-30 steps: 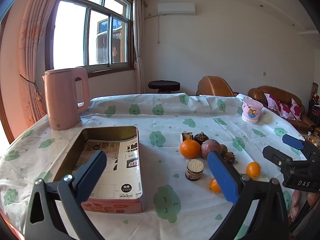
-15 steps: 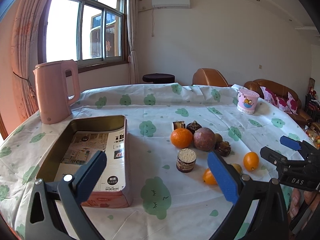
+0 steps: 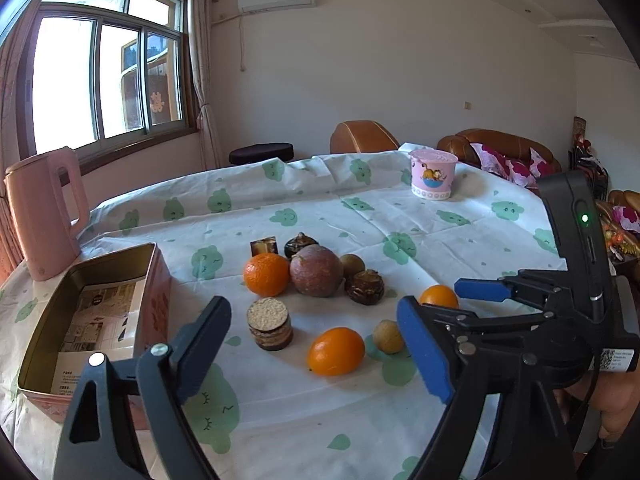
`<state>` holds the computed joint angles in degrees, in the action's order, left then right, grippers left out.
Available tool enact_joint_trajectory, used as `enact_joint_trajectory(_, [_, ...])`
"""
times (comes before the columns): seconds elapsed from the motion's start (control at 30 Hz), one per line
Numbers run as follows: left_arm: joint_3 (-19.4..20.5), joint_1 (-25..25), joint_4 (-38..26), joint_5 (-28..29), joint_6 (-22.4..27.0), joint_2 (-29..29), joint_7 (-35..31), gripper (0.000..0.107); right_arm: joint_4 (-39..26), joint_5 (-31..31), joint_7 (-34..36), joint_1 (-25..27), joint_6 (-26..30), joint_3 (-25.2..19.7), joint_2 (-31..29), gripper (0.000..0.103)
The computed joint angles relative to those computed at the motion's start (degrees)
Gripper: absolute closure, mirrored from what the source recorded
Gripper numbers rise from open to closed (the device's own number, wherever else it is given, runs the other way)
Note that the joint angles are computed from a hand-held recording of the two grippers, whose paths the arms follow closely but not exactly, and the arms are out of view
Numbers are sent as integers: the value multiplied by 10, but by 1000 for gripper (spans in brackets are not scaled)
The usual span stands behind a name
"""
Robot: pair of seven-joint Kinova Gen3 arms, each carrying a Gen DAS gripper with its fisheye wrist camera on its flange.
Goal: Organize fruits
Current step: 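Close the left gripper on a small brown fruit while the right gripper grasps an orange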
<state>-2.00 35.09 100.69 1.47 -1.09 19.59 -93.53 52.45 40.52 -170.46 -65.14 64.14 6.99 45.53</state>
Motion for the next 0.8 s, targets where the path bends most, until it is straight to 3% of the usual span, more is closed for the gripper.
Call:
enact_joint_trajectory(0.07, [13,-5,-11,-5,15,6,-7,23,17,-15,3,-2,-19,11,-6,59])
enact_joint_trajectory(0.13, [49,-29,-19,-17,26,10,-14,27,34,-6,-16,-6,-27,11,-13,64])
enact_joint_trajectory(0.17, [52,-27,-25,-24,32,13,-16,28,52,10,-39,-5,-34,5,-22,64])
enact_joint_trajectory(0.37, [89,-35,-90,-48,118,46,-34,63,94,46,-103,-14,-21,8,-41,65])
enact_joint_trajectory(0.57, [94,-25,-166,-62,233,83,-26,70,120,69,-130,-8,-38,-7,-53,65])
enact_joint_trajectory(0.7, [110,-40,-180,-54,256,92,-34,79,128,76,-139,-5,-45,-13,-57,65])
enact_joint_trajectory(0.8, [123,-56,-172,-39,245,89,-44,79,121,78,-131,-5,-38,-15,-53,65])
